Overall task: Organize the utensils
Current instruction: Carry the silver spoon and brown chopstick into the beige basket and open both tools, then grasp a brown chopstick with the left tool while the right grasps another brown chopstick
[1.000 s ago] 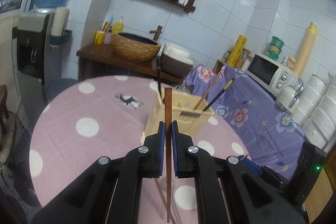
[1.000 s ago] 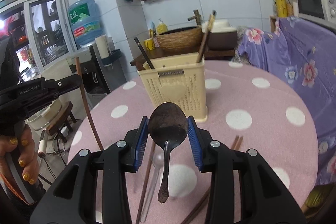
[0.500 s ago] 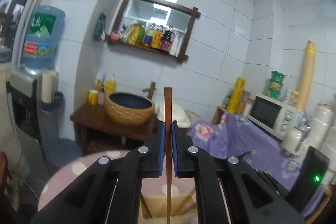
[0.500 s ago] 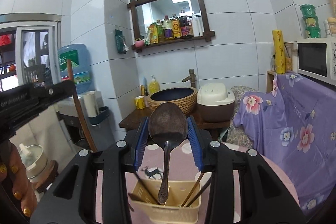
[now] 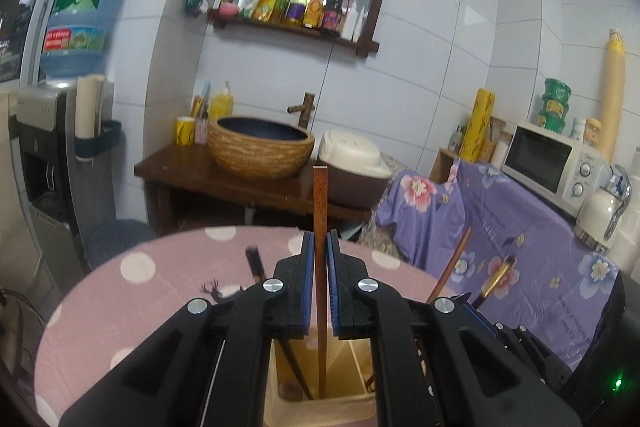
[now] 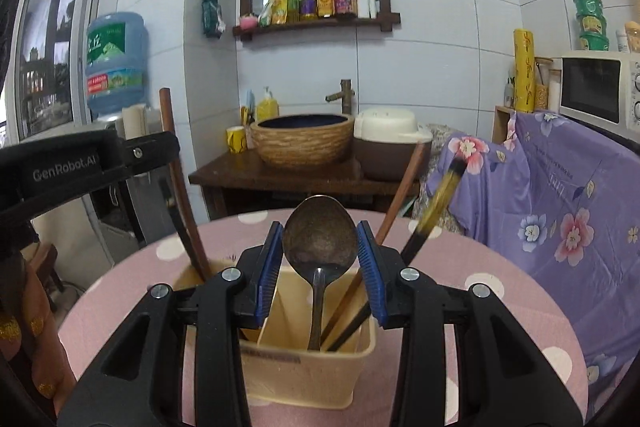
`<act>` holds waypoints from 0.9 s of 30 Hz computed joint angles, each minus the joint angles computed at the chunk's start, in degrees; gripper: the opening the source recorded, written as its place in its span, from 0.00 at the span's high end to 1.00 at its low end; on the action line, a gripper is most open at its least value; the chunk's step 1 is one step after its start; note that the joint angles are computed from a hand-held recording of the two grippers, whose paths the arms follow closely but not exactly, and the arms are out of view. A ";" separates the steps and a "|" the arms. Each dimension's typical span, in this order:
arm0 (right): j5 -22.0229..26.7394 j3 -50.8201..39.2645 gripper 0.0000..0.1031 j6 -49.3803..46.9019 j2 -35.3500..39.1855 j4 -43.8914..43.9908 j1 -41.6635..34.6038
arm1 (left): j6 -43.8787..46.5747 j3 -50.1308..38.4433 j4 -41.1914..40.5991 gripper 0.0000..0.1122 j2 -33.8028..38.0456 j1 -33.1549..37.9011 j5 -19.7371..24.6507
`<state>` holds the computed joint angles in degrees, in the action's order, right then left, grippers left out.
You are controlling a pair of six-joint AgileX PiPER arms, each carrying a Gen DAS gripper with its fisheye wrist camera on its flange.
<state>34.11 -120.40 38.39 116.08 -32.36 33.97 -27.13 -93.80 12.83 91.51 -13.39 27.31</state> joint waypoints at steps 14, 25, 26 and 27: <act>-4.22 9.70 0.61 3.29 -2.37 -3.96 1.57 | 2.49 4.28 -2.16 0.96 -0.63 -0.12 0.16; -6.90 41.10 0.22 18.66 -25.77 -16.99 2.06 | 8.19 23.62 -10.11 0.40 -18.42 2.17 3.06; -5.12 44.77 0.22 20.54 -28.23 -19.08 2.52 | 7.77 25.62 -10.01 0.39 -19.63 2.36 3.37; -2.53 48.01 0.21 23.63 -30.08 -21.79 3.90 | 6.48 29.19 -9.65 0.37 -21.84 2.70 3.58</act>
